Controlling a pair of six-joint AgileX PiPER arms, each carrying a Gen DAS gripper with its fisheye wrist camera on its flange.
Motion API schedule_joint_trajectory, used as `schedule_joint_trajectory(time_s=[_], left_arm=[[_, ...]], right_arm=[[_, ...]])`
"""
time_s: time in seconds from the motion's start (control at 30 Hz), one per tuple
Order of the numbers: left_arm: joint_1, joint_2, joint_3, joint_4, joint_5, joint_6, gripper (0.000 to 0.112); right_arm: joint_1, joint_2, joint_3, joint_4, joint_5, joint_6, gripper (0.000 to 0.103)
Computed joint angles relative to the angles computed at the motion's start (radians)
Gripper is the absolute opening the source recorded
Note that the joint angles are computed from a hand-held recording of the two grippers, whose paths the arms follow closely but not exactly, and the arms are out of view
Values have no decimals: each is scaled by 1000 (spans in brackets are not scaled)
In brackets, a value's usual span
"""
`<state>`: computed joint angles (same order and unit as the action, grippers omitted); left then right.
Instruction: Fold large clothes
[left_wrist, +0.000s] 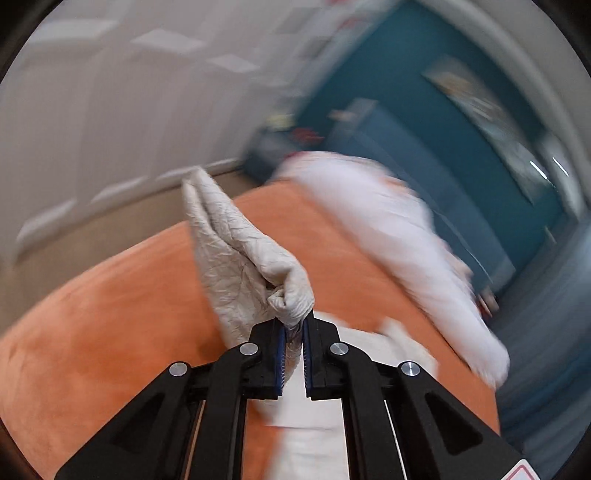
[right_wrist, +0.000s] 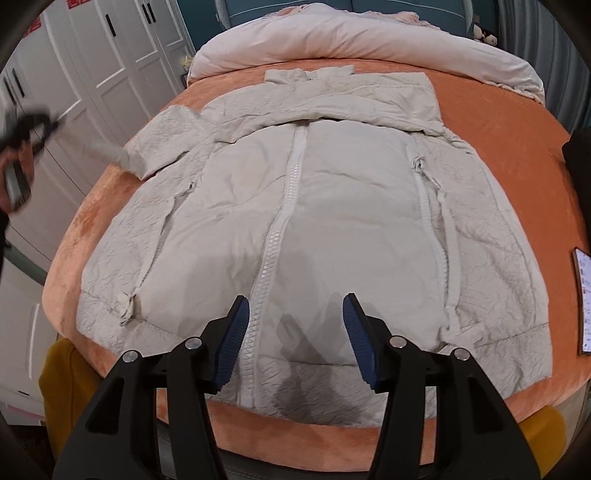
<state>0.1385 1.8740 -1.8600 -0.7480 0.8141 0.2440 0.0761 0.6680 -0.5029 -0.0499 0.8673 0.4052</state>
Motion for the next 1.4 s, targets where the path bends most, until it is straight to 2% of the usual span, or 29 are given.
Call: schedule_joint_trajectory(time_s=[0.03,0.13,0.23,0.33,0.37,0.4,0.47,0.53,0.63,0.73,0.77,0.8,0.87,0.97,1.17,1.33,1.37,1.4], left_arm=[[-51,-20,-15,16,2,-3,4],[-301,-30,-125,129,40,-69,4],[-539,33,-212,259,84,-178,7],[-764,105,-186,446,73,-322,13],[-827,146,-182,489,98,-364,20],[-861,183,-192,501,130,-386,29],[-912,198,-103,521,126,-452,30],[-937,135,68,519,33,-504,30],[-903,40,253,467,-71,-486,34],[-874,-81,428,536,-152,-505,37],[-846,-127,487,564,-174,-508,41],[-813,-161,528,585,-187,-517,44],[-737,-191,547,580,-166,-505,44],[-626,-190,539,550,-156,-473,44],[-480,-127,440,539,-149,-470,44],[-427,-30,343,521,-136,-477,44],[-419,-20,335,512,-133,-471,44],[-417,0,316,506,-127,-471,44]], right_arm=[[-16,-7,3,17,-2,-17,51],[-174,-31,-4,142,17,-196,51],[-300,-44,-33,162,68,-300,51],[-535,-21,-64,222,141,-534,53],[-635,-14,-68,270,165,-634,54],[-735,-3,-71,310,188,-724,55],[-935,27,-74,396,242,-899,56],[-1122,62,-70,472,295,-1077,56],[-1211,99,-62,494,297,-1165,56],[-1226,136,-67,516,283,-1189,56],[-1210,157,-78,525,274,-1178,56],[-1183,176,-90,529,261,-1158,56],[-1112,217,-125,537,229,-1101,56],[-938,306,-210,522,131,-951,59],[-731,542,-380,543,-61,-817,66],[-636,766,-485,560,-134,-722,66],[-607,804,-501,536,-151,-687,62],[-583,831,-511,518,-160,-669,53]])
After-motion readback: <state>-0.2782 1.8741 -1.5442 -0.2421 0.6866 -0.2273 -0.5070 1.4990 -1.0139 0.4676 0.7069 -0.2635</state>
